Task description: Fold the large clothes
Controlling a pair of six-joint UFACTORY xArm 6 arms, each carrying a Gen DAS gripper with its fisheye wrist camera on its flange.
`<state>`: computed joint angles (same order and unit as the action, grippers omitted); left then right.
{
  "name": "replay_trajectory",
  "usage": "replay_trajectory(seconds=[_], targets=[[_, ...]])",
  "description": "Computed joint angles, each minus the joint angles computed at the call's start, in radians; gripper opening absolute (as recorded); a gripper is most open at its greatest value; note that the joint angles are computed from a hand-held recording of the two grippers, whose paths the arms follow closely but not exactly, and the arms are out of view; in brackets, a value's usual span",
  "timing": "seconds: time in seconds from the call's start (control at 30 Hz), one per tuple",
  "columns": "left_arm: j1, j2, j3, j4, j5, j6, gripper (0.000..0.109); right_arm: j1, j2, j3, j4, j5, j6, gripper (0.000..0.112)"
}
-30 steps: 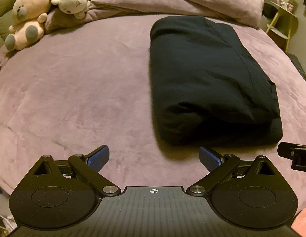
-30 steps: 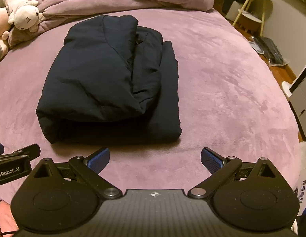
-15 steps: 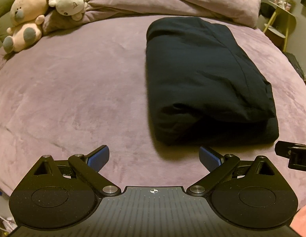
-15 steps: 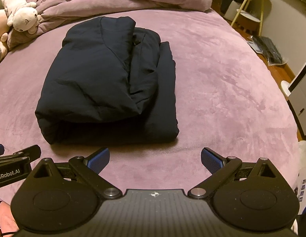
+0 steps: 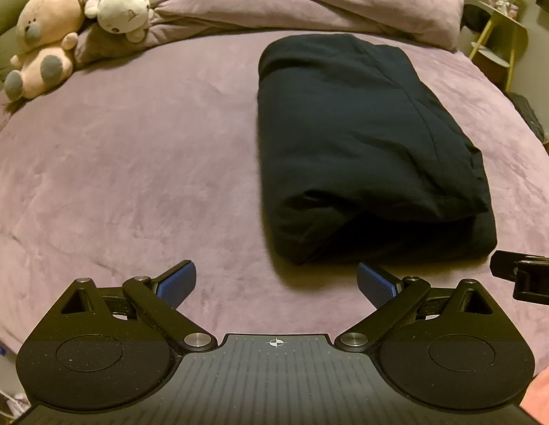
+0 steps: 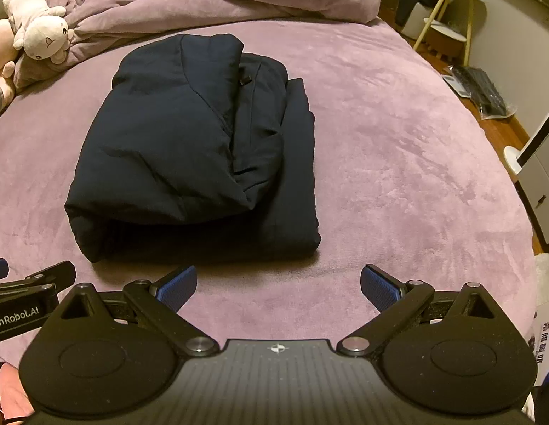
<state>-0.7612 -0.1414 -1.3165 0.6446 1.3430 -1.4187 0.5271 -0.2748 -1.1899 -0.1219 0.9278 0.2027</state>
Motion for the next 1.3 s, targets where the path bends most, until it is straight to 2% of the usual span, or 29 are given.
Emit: replay_trajectory(seconds=[1.3], targets=[[-0.014, -0.001, -0.004, -0.001, -0.006, 0.012, 0.100, -0.008, -0.017, 0.010, 0.019, 0.004, -0.008, 0.099]])
